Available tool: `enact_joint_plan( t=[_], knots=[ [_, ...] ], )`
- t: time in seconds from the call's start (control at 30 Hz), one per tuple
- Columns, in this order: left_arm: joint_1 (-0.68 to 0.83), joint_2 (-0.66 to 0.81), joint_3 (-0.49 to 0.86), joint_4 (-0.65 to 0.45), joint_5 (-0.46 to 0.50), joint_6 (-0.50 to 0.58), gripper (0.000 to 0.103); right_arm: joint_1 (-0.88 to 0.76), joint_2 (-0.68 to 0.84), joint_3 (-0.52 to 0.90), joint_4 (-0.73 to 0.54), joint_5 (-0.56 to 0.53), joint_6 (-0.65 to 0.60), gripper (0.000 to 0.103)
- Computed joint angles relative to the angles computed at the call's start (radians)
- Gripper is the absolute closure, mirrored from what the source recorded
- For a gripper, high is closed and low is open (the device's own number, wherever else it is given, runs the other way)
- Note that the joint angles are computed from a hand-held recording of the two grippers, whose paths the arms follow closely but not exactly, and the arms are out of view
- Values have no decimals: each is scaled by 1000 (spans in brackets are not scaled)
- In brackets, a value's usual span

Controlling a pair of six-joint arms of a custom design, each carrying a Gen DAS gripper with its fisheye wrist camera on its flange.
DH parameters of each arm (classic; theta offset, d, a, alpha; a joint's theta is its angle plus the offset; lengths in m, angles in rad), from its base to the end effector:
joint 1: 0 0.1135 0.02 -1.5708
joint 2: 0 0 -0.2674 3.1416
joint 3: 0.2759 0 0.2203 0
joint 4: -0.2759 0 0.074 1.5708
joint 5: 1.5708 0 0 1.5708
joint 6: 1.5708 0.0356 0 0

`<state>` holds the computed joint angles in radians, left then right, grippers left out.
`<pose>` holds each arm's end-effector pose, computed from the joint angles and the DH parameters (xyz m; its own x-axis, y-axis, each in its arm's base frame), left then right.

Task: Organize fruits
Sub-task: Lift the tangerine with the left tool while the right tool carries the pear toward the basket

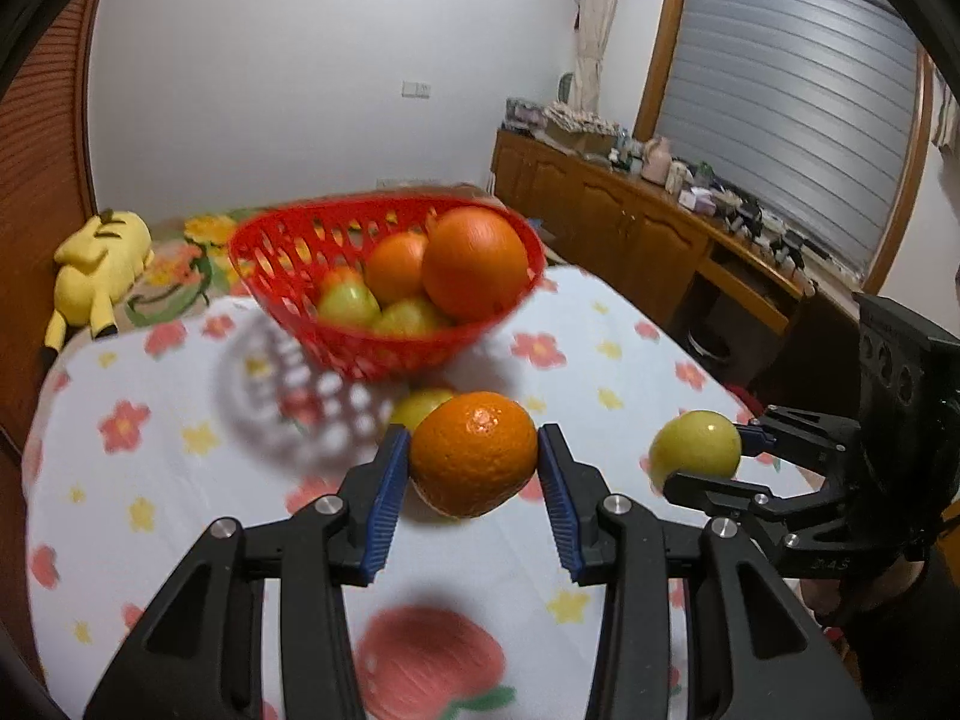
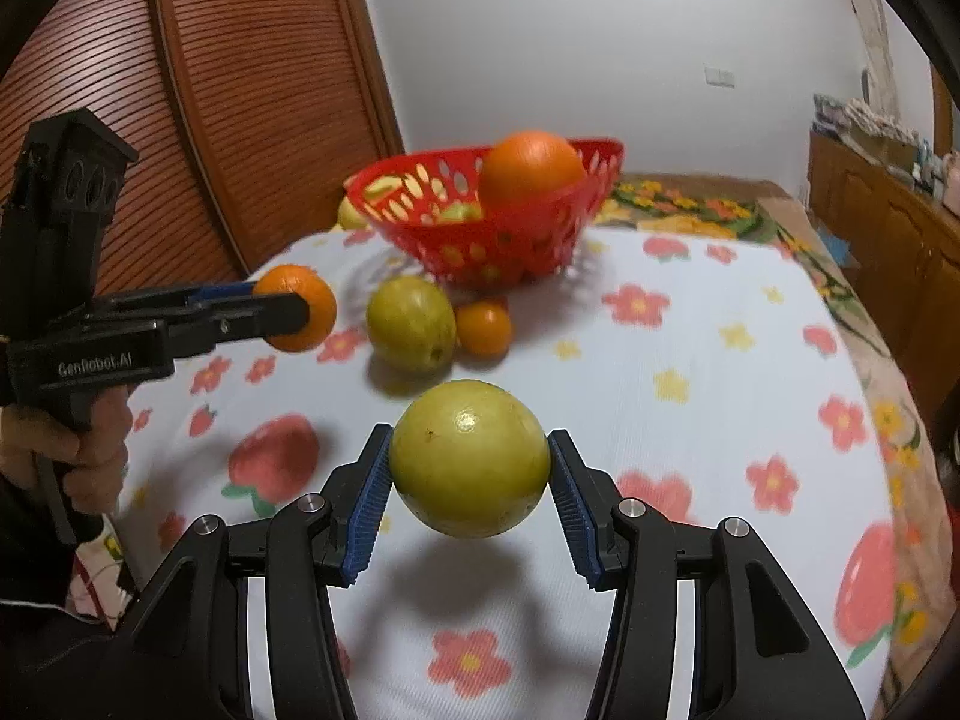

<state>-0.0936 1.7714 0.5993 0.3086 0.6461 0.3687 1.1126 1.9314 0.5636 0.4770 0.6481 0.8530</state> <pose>0.2742 -0.0473 0.1256 -0.5387 0.3396 -0.7711 0.7057 0.6818 -0.1927 0.1432 0.2418 0.0886 -0.6383 0.0634 -0.7672 -0.1007 0.9812 0.1649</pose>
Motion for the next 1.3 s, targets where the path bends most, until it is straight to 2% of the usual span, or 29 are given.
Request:
enact_joint_plan(
  t=[0.3,0.7,0.97,1.3],
  knots=[
    [-7,58,145,-42,-34,-34,62,-106,-93,68,-64,-19,-184,51],
    [-63,204,329,-81,-97,-67,61,-235,-91,178,-72,-120,-365,51],
    [-82,274,454,-136,-120,-72,61,-322,-34,249,-56,-219,-441,51],
    [-91,329,549,-172,-139,-79,61,-376,24,290,-30,-303,-484,51]
  ],
)
